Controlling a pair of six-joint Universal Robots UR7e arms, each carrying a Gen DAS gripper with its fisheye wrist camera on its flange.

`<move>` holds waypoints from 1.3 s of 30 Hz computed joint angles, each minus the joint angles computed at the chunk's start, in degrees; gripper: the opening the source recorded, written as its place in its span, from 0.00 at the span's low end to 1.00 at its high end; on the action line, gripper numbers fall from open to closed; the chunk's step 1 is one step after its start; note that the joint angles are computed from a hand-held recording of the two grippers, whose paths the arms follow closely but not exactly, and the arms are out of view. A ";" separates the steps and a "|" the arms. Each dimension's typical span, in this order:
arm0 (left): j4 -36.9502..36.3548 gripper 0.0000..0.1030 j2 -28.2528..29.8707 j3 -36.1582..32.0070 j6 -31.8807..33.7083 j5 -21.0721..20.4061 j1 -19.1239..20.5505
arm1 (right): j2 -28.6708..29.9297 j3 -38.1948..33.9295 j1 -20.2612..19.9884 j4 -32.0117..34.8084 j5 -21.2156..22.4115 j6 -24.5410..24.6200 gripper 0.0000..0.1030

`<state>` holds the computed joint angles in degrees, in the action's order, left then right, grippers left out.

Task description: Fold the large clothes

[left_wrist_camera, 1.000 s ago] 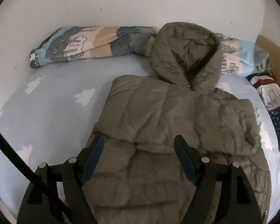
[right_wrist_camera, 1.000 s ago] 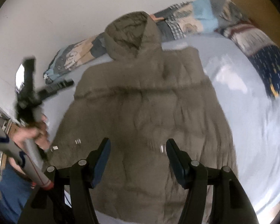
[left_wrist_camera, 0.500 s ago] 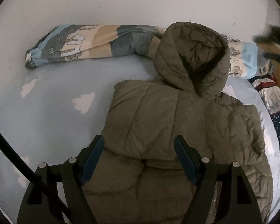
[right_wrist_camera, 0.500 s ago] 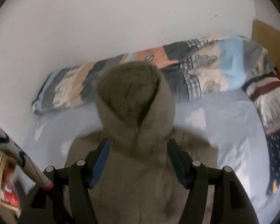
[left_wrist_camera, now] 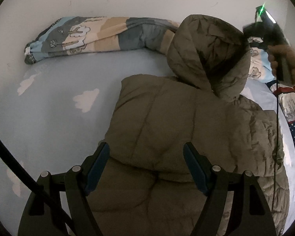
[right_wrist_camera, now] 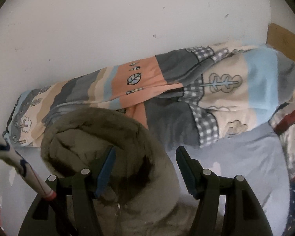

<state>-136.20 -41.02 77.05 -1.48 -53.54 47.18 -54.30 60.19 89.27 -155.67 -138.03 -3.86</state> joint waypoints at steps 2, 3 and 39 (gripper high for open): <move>0.29 0.74 0.11 -0.20 -0.42 0.13 0.16 | 1.90 -2.39 -0.39 2.88 -2.11 -0.11 0.20; 0.44 0.74 0.13 -0.32 -0.76 0.09 0.24 | 2.12 -2.10 -0.25 2.40 -3.30 -0.71 0.09; 5.10 0.74 -0.37 -2.15 -5.99 -13.67 1.40 | -18.56 59.24 6.39 -28.20 -11.05 -3.01 0.07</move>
<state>-131.10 -41.39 74.89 -7.48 -67.21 48.57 -72.86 119.43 95.66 -183.86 -149.08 -6.87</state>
